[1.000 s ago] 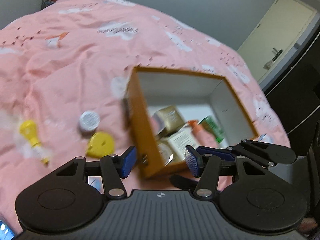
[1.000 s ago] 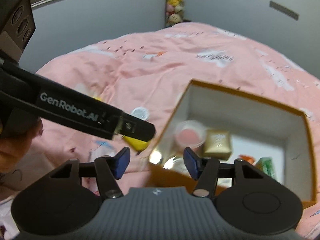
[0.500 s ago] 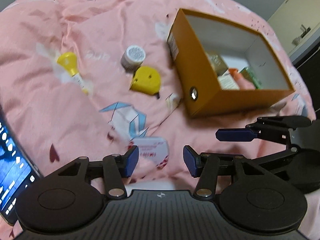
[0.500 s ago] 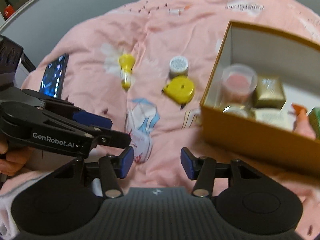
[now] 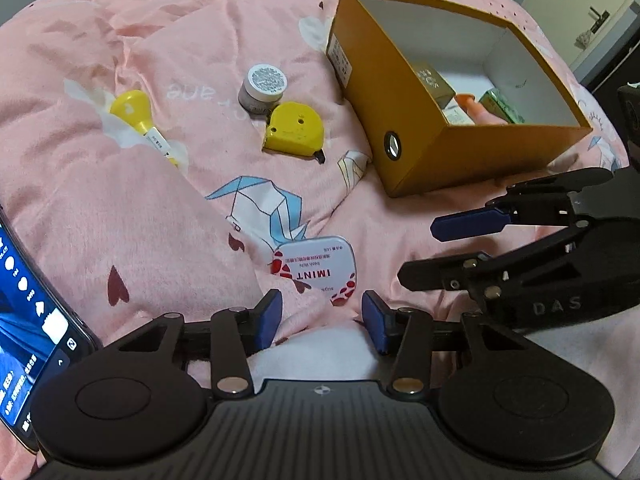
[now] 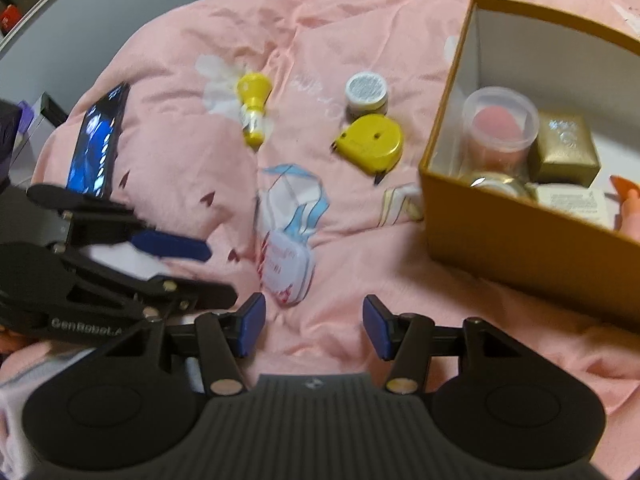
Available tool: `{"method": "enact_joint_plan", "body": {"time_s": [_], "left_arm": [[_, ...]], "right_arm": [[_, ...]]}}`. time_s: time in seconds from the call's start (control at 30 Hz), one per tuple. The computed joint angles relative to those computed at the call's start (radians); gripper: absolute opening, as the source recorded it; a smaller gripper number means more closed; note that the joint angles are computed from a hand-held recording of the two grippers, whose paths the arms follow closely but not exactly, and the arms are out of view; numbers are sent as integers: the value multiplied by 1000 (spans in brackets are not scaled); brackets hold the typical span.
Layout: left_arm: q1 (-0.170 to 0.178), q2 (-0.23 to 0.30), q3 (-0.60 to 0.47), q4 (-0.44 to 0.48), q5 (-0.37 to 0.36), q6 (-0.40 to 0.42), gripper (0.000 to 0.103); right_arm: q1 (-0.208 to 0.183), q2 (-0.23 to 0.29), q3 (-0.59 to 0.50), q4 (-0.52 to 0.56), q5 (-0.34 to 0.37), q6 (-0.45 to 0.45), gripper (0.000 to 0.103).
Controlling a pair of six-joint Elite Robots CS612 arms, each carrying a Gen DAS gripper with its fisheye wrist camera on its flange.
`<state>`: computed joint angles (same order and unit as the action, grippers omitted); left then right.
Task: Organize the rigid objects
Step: 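Withdraw both tools from the box toward the remaining items, then grasp the white mint tin with the left tool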
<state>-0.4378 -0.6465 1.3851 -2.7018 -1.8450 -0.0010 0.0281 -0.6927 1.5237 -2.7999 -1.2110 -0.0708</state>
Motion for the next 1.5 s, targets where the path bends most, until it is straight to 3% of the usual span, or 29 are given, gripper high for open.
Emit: {"method": "enact_joint_plan", "body": {"time_s": [0.17,0.23,0.3,0.53,0.67,0.9,0.97,1.2,1.37,1.5], "left_arm": [[2,15,-16,-17,-13,-5,55],[-6,22,-27,-5,17,8,57],[-17,28,-37,8,58,34,60],[-34,56,-85,69,97,41,70],[-45,76,-123,141,104,77,69],[-70,102,-150,180,200,121,69],[-75,95,-133,156,221,129,63],[-64,55,-60,43,228,62,21],[-47,53,-56,25,196,15,21],[-63,73,-79,39,251,56,26]], "right_arm": [[2,15,-31,28,-7,4,42],[3,22,-43,48,-10,-3,29],[3,29,-54,70,-9,-12,26],[-6,40,-60,70,-15,45,25],[-16,43,-56,58,1,89,26],[-16,48,-61,67,5,93,26],[-13,46,-60,69,0,81,26],[-10,39,-46,44,-3,49,26],[-4,40,-51,45,-13,34,26],[0,36,-49,36,-37,30,26]]}}
